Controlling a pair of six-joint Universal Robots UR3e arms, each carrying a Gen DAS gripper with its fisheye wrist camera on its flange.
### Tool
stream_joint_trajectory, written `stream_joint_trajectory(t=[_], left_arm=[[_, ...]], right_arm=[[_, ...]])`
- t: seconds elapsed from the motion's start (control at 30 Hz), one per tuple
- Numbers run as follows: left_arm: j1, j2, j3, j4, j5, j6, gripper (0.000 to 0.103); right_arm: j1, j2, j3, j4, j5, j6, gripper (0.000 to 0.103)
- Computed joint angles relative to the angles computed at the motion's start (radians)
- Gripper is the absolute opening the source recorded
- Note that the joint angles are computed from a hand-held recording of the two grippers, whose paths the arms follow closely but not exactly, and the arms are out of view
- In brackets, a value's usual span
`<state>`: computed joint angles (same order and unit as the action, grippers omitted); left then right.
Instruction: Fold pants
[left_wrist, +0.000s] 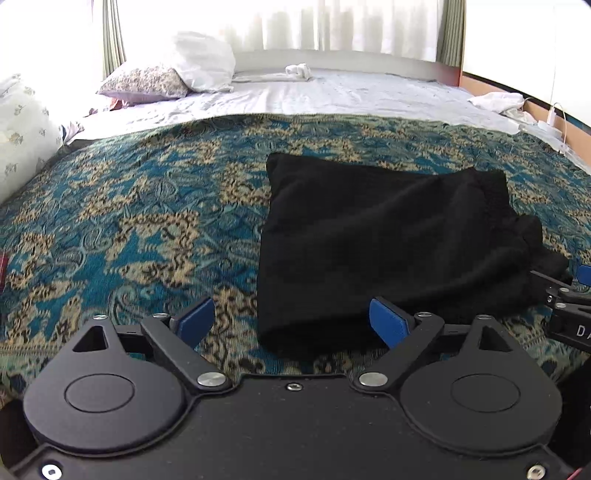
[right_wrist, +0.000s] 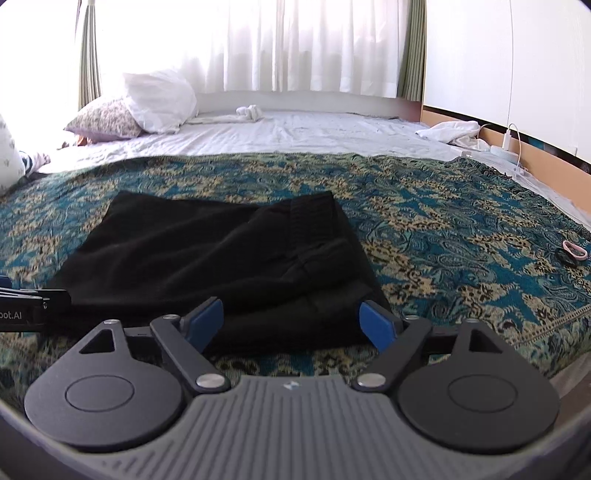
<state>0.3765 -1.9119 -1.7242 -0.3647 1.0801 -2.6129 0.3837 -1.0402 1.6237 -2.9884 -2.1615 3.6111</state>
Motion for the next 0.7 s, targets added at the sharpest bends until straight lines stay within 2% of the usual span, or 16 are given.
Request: stream_joint_trajectory(t=[0.07, 0.2, 0.27, 0.43, 0.7], left_arm=[[-0.001, 0.008, -0.009, -0.022, 0.007, -0.002, 0.097], [-0.007, 0.009, -0.021, -0.046, 0.021, 0.000, 0.097], [-0.020, -0.001, -0.017, -0.048, 0.042, 0.001, 0.098], [-0.059, -0.038, 0.013, -0.064, 0.104, -0.018, 0.103], [-0.066, -0.068, 0.034, -0.055, 0.105, -0.033, 0.103]], right_arm=[[0.006, 0.007, -0.008, 0.024, 0.002, 0.004, 0.091], [0.017, 0.018, -0.024, 0.065, 0.003, 0.016, 0.094], [0.026, 0.028, -0.033, 0.071, -0.011, 0.010, 0.098], [0.025, 0.045, -0.055, 0.115, -0.008, 0.003, 0.099], [0.003, 0.049, -0.041, 0.135, 0.033, 0.048, 0.103]])
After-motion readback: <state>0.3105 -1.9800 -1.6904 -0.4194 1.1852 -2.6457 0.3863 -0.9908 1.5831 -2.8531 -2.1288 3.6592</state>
